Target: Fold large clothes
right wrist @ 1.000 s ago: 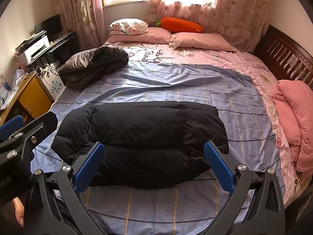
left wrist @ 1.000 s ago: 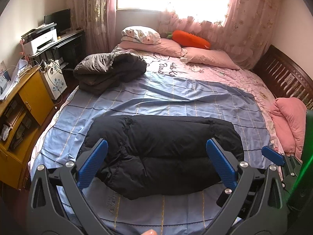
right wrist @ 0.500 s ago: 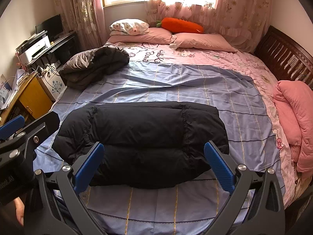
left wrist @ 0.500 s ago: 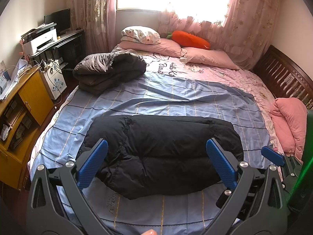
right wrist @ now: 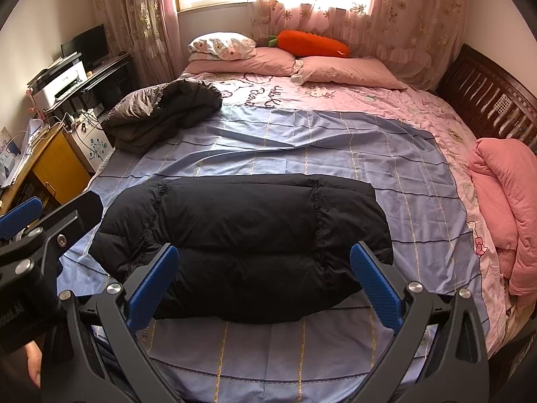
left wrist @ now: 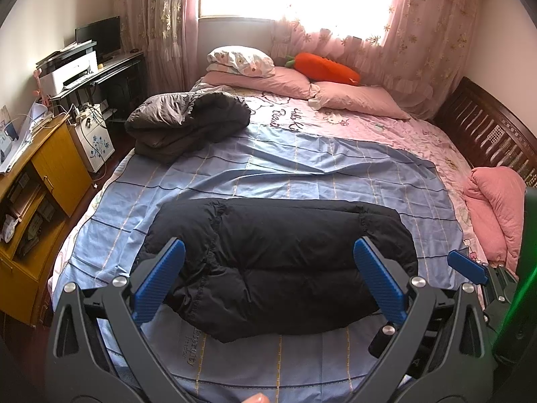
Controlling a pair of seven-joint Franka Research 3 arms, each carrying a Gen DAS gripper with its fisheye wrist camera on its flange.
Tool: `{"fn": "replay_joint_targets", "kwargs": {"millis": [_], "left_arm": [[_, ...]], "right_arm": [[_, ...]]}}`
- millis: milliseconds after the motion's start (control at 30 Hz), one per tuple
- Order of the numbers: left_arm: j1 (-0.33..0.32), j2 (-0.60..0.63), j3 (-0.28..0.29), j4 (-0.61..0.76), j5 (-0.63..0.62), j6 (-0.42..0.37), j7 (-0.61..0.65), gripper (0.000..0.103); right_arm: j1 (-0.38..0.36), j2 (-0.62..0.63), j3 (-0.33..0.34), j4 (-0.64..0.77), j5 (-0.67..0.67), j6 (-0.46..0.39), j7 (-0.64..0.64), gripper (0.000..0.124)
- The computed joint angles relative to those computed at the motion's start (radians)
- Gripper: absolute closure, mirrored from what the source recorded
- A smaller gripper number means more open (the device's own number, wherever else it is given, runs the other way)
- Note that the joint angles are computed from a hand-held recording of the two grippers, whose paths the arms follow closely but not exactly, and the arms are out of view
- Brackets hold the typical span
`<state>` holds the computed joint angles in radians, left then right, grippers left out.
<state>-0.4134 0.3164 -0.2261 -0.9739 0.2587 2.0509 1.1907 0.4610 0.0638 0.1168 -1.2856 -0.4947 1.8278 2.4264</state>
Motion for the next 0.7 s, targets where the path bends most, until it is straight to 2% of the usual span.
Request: {"fn": "replay_joint_targets", "kwargs": {"millis": [700], "left_arm": [[-0.01,0.014,0.004,0.02,0.007,-0.006,0.007,0.002]], "right_arm": [[0.008,0.01,-0.003,0.016,-0.004,-0.01,-0.001,0.022]]}}
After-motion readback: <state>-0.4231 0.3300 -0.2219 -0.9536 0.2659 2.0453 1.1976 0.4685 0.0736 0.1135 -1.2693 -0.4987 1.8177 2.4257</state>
